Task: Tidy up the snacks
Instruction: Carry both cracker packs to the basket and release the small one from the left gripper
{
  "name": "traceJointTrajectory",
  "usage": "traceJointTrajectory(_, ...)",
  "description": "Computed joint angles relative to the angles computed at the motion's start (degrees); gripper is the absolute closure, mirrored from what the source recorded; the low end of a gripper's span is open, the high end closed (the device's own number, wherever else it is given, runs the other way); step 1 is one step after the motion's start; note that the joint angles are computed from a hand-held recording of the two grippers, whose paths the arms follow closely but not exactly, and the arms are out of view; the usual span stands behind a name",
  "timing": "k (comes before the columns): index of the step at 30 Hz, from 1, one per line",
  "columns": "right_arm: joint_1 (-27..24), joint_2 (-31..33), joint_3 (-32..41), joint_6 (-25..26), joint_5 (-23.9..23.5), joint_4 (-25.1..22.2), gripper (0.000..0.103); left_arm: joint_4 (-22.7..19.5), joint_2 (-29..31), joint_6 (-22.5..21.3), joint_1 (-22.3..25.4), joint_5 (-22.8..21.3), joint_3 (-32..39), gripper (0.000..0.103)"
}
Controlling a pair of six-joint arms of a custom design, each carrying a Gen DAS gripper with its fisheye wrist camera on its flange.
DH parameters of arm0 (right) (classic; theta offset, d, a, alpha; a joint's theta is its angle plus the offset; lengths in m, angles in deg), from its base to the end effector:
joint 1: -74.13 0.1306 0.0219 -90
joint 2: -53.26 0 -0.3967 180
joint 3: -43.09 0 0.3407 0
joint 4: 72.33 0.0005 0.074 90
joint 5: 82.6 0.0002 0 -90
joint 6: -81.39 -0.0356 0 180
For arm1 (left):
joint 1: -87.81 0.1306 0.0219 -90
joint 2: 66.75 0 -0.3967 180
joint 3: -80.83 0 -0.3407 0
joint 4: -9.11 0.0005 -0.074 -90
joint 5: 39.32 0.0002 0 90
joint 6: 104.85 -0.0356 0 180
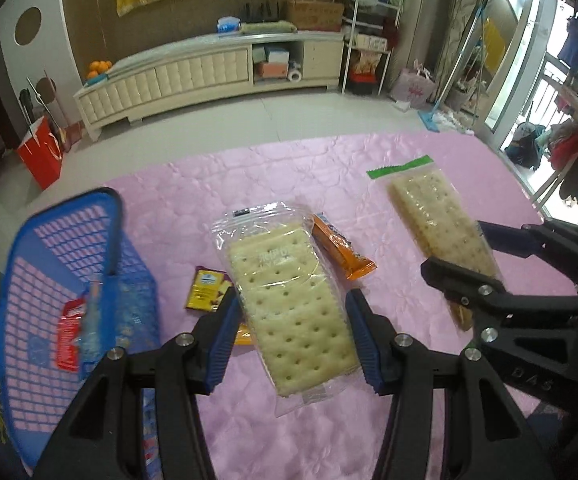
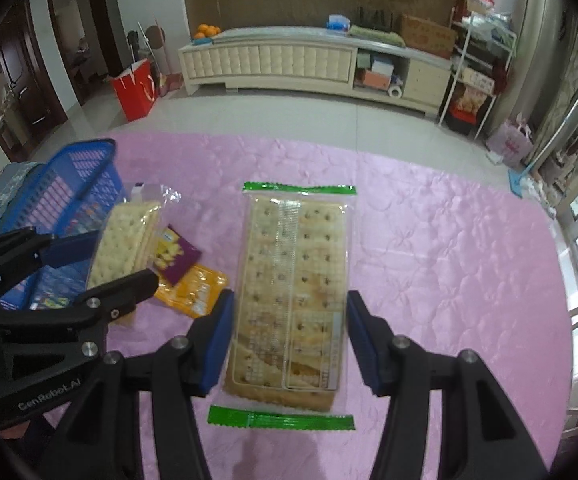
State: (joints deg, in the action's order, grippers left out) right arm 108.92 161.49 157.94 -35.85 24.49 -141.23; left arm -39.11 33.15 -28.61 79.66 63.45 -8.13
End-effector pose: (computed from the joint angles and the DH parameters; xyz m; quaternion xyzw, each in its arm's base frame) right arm 0.4452 0.2960 0.4509 -0.0277 0.9604 -0.0016 0.2774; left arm 0.4796 -0.0771 0.3775 0.2121 0.9297 -0.0927 0.2865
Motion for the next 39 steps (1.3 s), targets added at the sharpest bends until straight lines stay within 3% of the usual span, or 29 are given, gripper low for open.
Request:
traceJointTrajectory(9, 5.84, 2.02, 9.89, -0.88, 5.72, -7.06, 0.044, -1.44, -7.30, -2.14, 6.52, 5.16, -2.40, 0.052)
traceJointTrajectory(18, 10.74, 7.09, 20.74, -1.58, 7.39, -11.61, 0.044, -4.31, -10.55, -6.76, 14.24, 8.14, -1.99, 0.052)
traceJointTrajectory(31, 13.90, 18.01, 37.33, -0.22, 4.83, -16.12, 0.044, -8.01, -7.75, -11.19, 25.50, 11.53, 1.67, 0.052)
traceJointTrajectory(39, 14.28, 28.04, 53.60, 0.60, 3.21, -24.65, 0.044, -10.14, -2.76, -14.20, 28.62, 12.66, 5.06, 0.052)
